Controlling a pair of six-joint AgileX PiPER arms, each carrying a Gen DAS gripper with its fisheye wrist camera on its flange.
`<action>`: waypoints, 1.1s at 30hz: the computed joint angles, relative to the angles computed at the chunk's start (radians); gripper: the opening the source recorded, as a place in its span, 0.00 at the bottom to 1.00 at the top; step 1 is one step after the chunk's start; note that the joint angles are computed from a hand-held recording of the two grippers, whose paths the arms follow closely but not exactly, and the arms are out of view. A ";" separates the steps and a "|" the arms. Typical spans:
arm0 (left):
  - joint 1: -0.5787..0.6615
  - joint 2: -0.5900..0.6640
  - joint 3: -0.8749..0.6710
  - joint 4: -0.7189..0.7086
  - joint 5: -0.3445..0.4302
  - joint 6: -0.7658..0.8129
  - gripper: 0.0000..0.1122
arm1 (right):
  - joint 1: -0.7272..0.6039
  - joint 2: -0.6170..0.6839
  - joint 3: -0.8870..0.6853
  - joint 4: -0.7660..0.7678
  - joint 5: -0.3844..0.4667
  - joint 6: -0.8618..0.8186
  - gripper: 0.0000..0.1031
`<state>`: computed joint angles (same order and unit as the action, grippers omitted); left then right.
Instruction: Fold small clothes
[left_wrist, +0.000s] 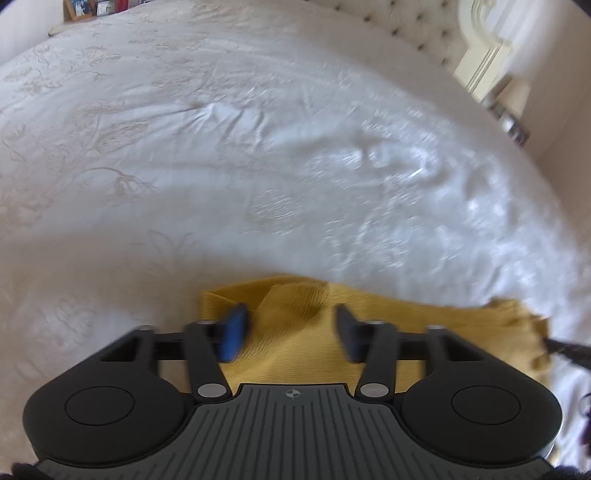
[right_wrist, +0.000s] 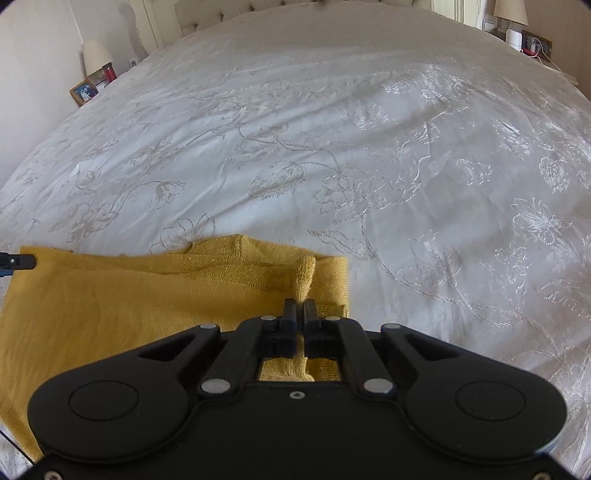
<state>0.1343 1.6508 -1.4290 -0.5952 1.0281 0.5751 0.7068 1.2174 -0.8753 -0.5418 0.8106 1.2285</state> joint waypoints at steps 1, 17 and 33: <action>0.010 -0.015 0.015 -0.038 0.024 0.048 0.37 | 0.004 -0.002 0.004 0.000 0.000 0.005 0.10; 0.018 -0.162 0.154 -0.015 -0.046 0.175 0.47 | -0.029 -0.021 0.047 0.047 -0.049 -0.004 0.12; -0.059 -0.027 0.034 0.106 -0.041 0.182 0.14 | -0.039 -0.005 0.062 0.066 -0.076 0.002 0.15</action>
<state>0.0750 1.6236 -1.3955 -0.4888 0.9873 0.7570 0.6682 1.2125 -0.8132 -0.4762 0.7346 1.2308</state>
